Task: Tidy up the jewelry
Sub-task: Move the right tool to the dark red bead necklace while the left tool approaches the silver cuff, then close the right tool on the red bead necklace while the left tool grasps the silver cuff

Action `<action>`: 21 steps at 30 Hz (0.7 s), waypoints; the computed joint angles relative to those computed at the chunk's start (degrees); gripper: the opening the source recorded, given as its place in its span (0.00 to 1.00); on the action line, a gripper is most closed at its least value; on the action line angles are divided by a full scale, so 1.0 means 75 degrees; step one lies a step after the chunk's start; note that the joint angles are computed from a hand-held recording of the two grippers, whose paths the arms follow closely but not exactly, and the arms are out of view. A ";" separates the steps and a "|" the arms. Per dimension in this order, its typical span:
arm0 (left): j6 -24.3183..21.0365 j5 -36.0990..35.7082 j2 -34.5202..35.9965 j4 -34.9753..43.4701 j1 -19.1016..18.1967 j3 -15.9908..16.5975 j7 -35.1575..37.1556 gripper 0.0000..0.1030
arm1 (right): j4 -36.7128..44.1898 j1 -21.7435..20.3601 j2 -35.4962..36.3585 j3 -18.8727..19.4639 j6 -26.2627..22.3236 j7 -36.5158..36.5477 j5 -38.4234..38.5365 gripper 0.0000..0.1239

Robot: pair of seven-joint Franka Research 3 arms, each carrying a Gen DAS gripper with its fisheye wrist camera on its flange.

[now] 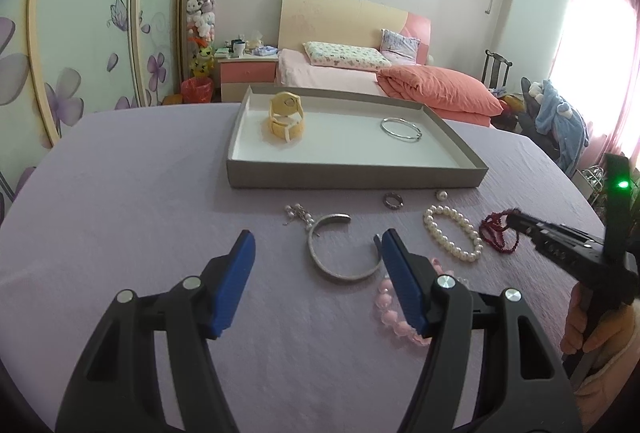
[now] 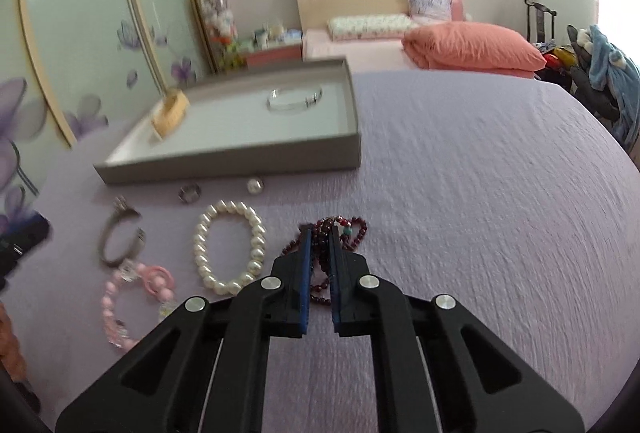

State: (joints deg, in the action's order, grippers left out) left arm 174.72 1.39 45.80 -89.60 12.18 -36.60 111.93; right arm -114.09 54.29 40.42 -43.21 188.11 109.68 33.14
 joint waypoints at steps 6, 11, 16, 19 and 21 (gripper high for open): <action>-0.0204 0.0019 0.0020 0.0208 -0.0465 0.0540 -0.0336 0.62 | -0.0437 0.0041 -0.0141 0.0303 0.1609 -0.0412 0.0581 0.07; -0.0789 0.0109 0.0186 0.0768 -0.1012 0.1045 -0.0330 0.63 | -0.0305 -0.0413 -0.0250 0.0779 0.1864 -0.0784 0.0740 0.07; -0.1417 0.0322 0.0499 0.1493 -0.1761 0.1799 -0.0346 0.67 | -0.0344 -0.0933 -0.0461 0.1395 0.2194 -0.1072 0.0819 0.07; -0.1802 0.0278 0.0717 0.1900 -0.1995 0.2010 -0.0346 0.67 | -0.0316 -0.1282 -0.0565 0.1770 0.2283 -0.1221 0.0850 0.07; -0.1989 0.0179 0.0808 0.2061 -0.2037 0.2011 -0.0281 0.67 | -0.0318 -0.1539 -0.0647 0.2040 0.2345 -0.1310 0.0843 0.07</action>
State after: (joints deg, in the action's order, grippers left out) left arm 159.81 2.73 51.86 -74.15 -3.10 -21.51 109.83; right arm -116.48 42.75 35.57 -27.91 205.69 99.85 39.46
